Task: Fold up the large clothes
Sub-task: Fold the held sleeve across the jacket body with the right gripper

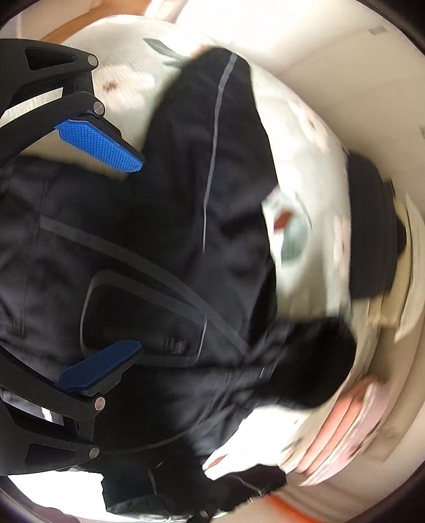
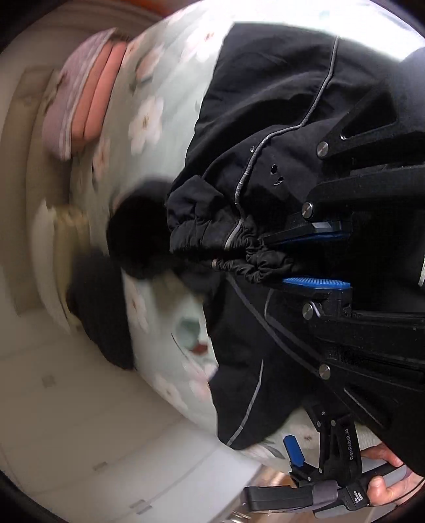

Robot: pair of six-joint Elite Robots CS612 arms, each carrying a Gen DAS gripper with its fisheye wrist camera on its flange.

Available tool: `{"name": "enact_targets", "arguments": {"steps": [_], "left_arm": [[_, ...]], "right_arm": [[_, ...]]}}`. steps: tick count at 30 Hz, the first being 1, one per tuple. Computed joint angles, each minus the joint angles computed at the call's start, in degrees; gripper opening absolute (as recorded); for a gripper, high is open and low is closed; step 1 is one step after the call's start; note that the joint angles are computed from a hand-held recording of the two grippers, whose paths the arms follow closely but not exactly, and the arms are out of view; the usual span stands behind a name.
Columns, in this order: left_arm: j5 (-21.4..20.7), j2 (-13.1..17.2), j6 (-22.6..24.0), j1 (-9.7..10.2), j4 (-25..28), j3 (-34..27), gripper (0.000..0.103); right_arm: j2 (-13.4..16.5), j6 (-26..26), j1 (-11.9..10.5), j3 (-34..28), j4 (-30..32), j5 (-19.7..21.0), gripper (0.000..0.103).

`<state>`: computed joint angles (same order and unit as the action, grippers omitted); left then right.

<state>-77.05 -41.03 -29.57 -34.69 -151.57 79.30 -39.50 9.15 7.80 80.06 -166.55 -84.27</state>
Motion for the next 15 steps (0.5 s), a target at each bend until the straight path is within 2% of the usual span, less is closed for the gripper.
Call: {"name": "enact_targets", "arguments": {"steps": [6, 9, 11, 13, 14, 15], "left_arm": [[1.2, 0.3, -2.7, 3.4, 0.2, 1.5, 0.103], [0.7, 0.4, -2.8, 4.41, 0.6, 2.2, 0.103], [0.4, 0.8, -2.3, 4.94, 1.0, 2.3, 0.103], [0.3, 1.4, -1.5, 5.24, 1.7, 1.8, 0.103], [0.1, 1.6, -1.2, 5.34, 1.6, 1.7, 0.103], [-0.1, 1.6, -1.0, 5.37, 1.5, 1.8, 0.103]], "right_arm": [[11.3, -1.2, 5.8, -16.8, 14.1, 0.2, 0.021], [16.1, -0.1, 7.4, -23.6, 21.9, -0.7, 0.022], [17.9, 0.3, 7.9, -25.7, 25.8, -0.9, 0.025], [17.5, 0.1, 8.2, -24.4, 23.7, -1.4, 0.031], [17.4, -0.1, 8.1, -24.4, 23.9, 0.2, 0.036], [17.3, -0.4, 7.8, -24.4, 24.2, 2.3, 0.05]]}}
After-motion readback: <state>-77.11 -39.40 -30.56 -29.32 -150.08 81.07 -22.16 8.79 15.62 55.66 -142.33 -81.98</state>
